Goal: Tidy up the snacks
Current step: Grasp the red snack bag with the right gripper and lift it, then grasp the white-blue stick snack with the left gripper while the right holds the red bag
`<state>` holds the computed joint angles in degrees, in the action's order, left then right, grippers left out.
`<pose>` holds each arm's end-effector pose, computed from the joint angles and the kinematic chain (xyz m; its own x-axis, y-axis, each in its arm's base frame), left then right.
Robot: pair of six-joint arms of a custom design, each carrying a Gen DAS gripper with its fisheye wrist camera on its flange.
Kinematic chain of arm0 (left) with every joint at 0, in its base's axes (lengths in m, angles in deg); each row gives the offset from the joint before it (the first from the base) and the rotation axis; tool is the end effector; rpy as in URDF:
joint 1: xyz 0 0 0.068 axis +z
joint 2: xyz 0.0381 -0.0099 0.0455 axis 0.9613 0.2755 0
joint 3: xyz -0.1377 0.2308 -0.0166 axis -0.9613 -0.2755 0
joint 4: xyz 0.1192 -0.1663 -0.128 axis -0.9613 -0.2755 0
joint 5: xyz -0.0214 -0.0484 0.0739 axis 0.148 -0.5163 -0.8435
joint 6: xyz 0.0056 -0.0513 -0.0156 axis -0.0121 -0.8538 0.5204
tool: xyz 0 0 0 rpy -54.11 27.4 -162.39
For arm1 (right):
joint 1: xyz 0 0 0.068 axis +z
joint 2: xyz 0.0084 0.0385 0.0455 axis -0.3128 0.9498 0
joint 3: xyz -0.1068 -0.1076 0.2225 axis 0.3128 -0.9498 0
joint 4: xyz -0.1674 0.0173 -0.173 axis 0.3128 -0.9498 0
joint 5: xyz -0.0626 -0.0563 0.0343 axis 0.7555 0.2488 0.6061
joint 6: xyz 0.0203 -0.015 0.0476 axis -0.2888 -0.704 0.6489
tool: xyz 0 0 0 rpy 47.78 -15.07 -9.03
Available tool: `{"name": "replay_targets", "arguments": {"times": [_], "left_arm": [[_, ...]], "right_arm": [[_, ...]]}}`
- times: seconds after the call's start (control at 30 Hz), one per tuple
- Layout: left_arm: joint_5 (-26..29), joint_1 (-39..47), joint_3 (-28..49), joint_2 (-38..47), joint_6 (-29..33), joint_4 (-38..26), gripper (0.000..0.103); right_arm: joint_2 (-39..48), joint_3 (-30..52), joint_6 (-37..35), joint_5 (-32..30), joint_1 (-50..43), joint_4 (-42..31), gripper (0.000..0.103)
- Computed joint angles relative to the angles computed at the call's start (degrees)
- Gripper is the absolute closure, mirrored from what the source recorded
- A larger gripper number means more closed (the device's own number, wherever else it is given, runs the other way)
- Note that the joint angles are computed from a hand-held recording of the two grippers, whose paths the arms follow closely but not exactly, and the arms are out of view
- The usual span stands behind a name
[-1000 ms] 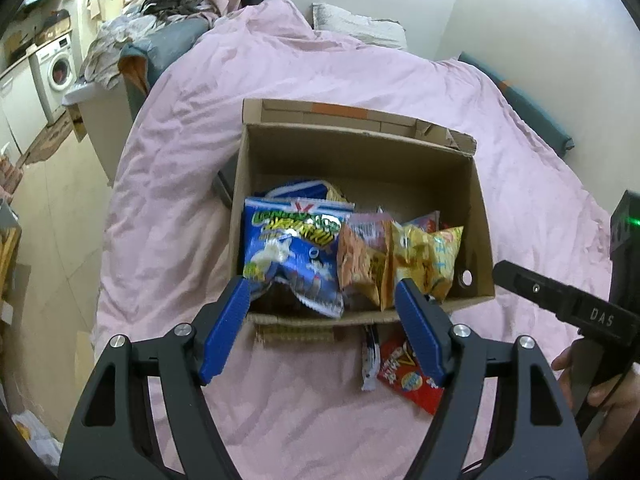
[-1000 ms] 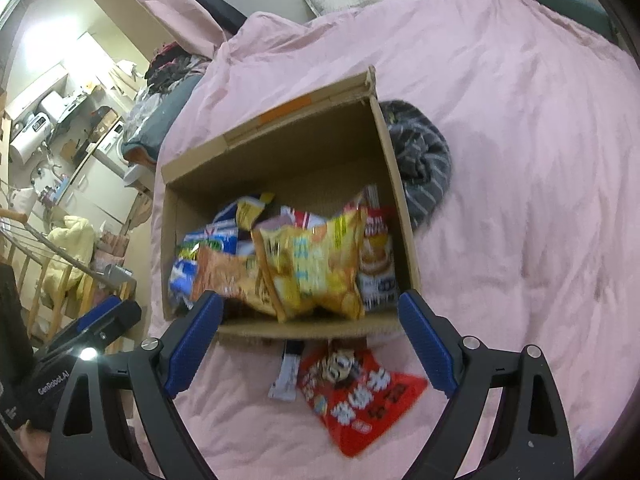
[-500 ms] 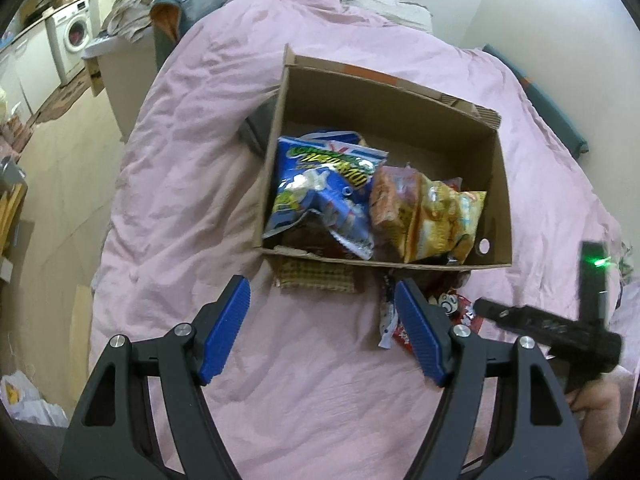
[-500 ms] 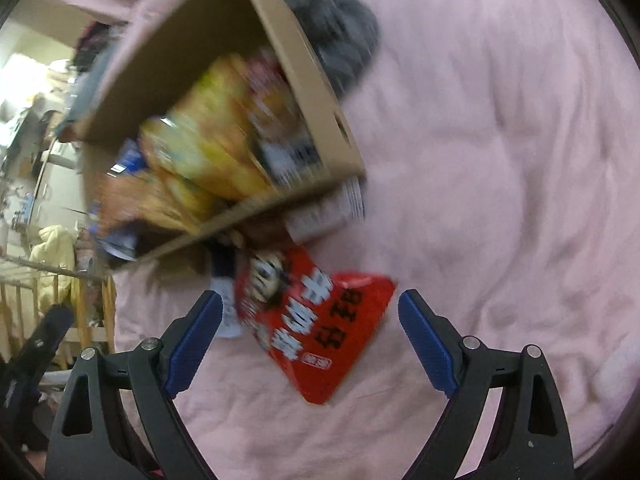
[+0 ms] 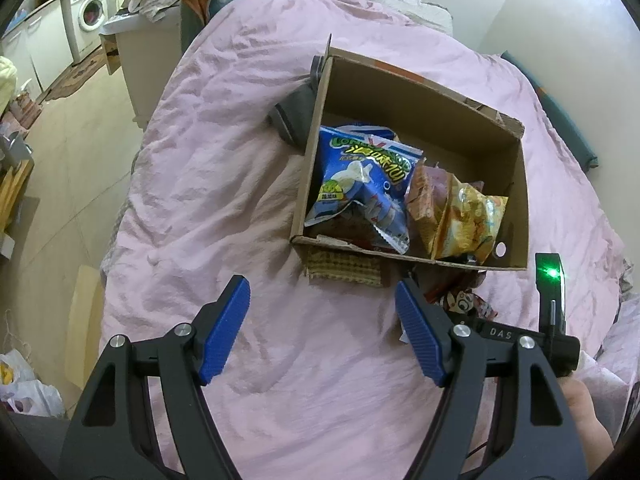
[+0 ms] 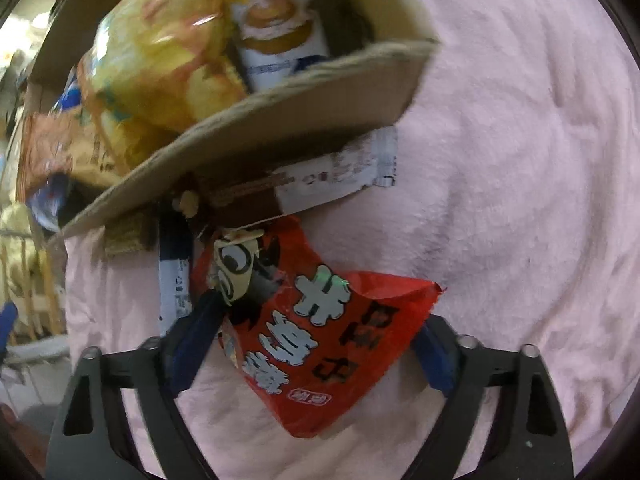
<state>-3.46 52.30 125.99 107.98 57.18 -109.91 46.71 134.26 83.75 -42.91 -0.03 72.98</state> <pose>0.3345 -0.1404 0.2098 -0.8615 0.1751 -0.4767 0.3194 0.9166 -0.2405 0.2732 0.0948 0.0996 -0.8401 0.5339 -0.0956 0.4827 0.8164 0.3170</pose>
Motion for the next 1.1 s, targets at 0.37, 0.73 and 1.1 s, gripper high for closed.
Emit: {"name": "replay_targets", "arguments": {"times": [0.37, 0.73, 1.1], "left_arm": [[-0.9, -3.0, 1.2, 2.2, -0.5, -0.5, 0.031], [-2.1, -10.3, 5.1, 11.9, -1.1, -2.9, 0.032], [-7.7, -18.8, 15.9, 23.9, -3.8, -5.0, 0.057]], "right_arm": [[-10.6, -10.6, -1.6, -4.4, 1.5, 4.9, 0.055], [-26.2, -20.9, 5.0, -4.3, 4.2, 5.9, 0.058], [-35.6, -23.8, 7.7, -1.2, 1.4, 2.2, 0.059]]}}
